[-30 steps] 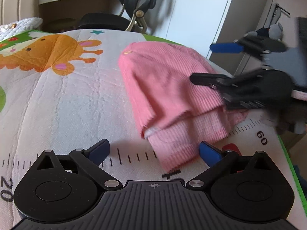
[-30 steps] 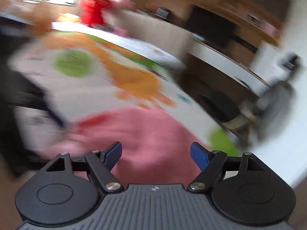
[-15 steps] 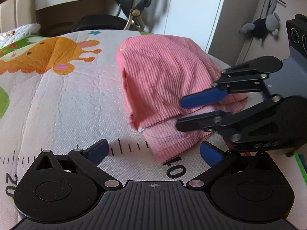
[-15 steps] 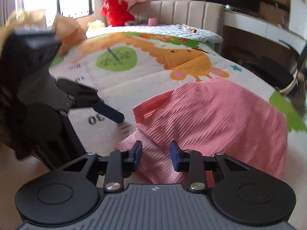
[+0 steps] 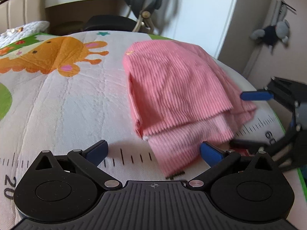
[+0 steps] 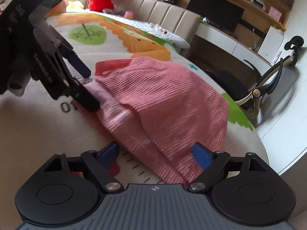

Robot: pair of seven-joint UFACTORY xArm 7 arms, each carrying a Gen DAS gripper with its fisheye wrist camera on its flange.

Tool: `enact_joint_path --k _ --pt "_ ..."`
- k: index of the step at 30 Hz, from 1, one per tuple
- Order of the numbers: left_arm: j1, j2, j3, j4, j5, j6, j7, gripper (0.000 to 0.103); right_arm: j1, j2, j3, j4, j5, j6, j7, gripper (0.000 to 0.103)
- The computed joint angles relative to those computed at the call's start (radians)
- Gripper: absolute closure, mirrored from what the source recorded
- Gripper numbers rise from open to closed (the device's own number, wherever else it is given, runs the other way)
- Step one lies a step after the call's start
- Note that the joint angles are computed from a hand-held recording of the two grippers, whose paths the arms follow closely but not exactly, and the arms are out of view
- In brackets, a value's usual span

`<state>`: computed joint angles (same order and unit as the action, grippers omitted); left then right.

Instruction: Fold clothes

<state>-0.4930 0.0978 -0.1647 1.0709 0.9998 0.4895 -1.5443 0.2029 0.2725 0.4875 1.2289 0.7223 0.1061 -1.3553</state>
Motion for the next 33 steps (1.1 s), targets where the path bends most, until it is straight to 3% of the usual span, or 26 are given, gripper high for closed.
enact_joint_path --k 2,7,9,11,14,16,18,20,21,22,27,28,30,31,33 --pt "-0.002 0.012 0.003 0.016 0.009 0.017 -0.011 0.000 0.040 0.053 -0.026 0.045 -0.051 -0.051 0.039 0.032" --pt "-0.005 0.021 0.019 0.037 0.034 0.092 -0.077 0.000 0.135 0.189 -0.098 0.203 -0.196 -0.059 0.179 0.032" --pt "-0.001 0.017 0.025 0.031 0.059 0.116 -0.125 0.000 0.163 0.202 -0.131 0.227 -0.240 -0.047 0.233 0.032" --pt "0.008 0.007 0.019 0.025 0.040 0.120 -0.108 0.000 0.179 0.206 -0.152 0.240 -0.280 -0.031 0.276 0.032" --pt "0.028 -0.029 0.010 -0.011 0.006 0.037 -0.043 0.000 0.083 0.172 -0.070 0.224 -0.265 0.045 0.280 0.026" --pt "0.045 -0.065 0.011 -0.044 0.090 -0.079 -0.068 0.000 -0.018 0.149 0.015 0.223 -0.181 0.095 0.283 0.021" --pt "0.060 -0.073 0.004 -0.039 0.209 -0.155 -0.119 0.000 -0.064 0.133 0.037 0.239 -0.086 0.132 0.297 0.019" --pt "0.066 -0.050 -0.003 -0.008 0.287 -0.200 -0.154 0.000 -0.050 0.140 0.004 0.268 -0.033 0.112 0.351 0.017" --pt "0.067 -0.028 -0.004 0.010 0.292 -0.221 -0.155 0.000 -0.009 0.149 -0.047 0.278 -0.059 0.080 0.411 0.017" --pt "0.065 -0.003 -0.002 0.028 0.284 -0.235 -0.149 0.000 0.056 0.160 -0.127 0.285 -0.127 0.044 0.500 0.017" --pt "0.027 0.076 0.025 0.068 0.097 -0.195 -0.040 0.000 0.268 0.223 -0.413 0.310 -0.457 0.064 0.772 0.017" --pt "0.015 0.074 0.034 0.066 0.090 -0.191 -0.025 0.000 0.284 0.221 -0.432 0.285 -0.491 0.009 0.785 0.011" --pt "0.000 0.072 0.045 0.062 0.073 -0.188 -0.002 0.000 0.322 0.210 -0.486 0.267 -0.541 -0.008 0.865 0.010" --pt "-0.005 0.071 0.052 0.061 0.074 -0.191 -0.001 0.000 0.307 0.197 -0.468 0.249 -0.534 -0.027 0.874 0.010" --pt "-0.013 0.071 0.062 0.059 0.078 -0.195 -0.004 0.000 0.190 0.165 -0.321 0.216 -0.472 -0.032 0.833 0.009"
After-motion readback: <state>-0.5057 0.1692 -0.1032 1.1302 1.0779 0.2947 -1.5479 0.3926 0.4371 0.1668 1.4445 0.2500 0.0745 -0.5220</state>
